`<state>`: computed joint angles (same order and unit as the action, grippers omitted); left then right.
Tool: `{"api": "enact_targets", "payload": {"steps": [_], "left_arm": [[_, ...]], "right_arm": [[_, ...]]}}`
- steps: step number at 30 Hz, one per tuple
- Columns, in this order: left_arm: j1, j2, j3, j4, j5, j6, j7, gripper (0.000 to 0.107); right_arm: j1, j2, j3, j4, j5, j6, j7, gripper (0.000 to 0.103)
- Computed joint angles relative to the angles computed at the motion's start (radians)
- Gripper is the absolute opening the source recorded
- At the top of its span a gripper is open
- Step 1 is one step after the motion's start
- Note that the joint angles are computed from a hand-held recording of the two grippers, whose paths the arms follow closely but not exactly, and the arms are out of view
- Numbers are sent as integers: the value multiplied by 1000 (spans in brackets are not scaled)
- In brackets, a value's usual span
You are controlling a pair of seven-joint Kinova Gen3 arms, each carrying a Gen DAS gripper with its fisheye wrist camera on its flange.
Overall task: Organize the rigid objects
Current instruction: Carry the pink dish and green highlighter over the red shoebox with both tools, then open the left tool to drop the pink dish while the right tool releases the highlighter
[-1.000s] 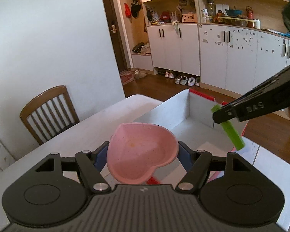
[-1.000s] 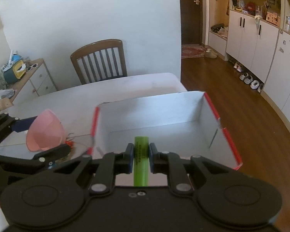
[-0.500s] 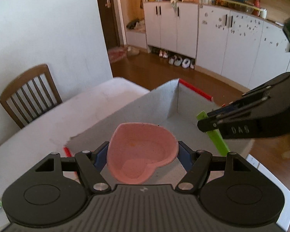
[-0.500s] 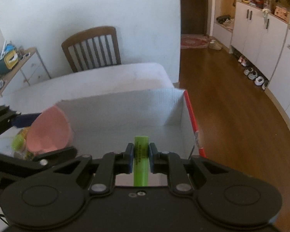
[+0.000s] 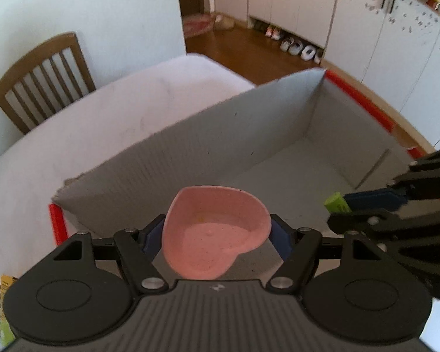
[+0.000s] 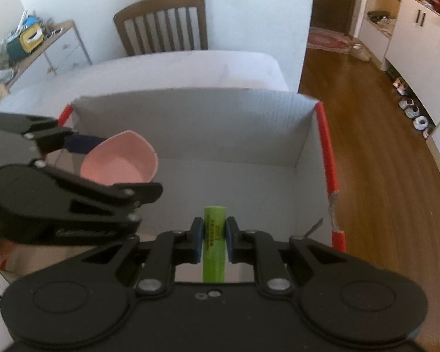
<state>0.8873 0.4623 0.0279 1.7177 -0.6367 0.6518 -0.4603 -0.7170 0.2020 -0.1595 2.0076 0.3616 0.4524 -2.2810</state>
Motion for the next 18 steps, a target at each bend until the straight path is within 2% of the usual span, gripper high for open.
{"api": "enact_targets", "payload": {"steps": [4,10,18], "left_arm": [[-44,34,26,-44,67,25,-53,74],[-75,86,41,-120,159,75,-152,74],[-90,111,31,-148,224,80,-210,74]], "right_arm": [[44,24,-28,-27,-73,31,104,14],[62,60,-27,-66,-138,77,190,14],[55,88,-13,-87,-173,107,229,14]]}}
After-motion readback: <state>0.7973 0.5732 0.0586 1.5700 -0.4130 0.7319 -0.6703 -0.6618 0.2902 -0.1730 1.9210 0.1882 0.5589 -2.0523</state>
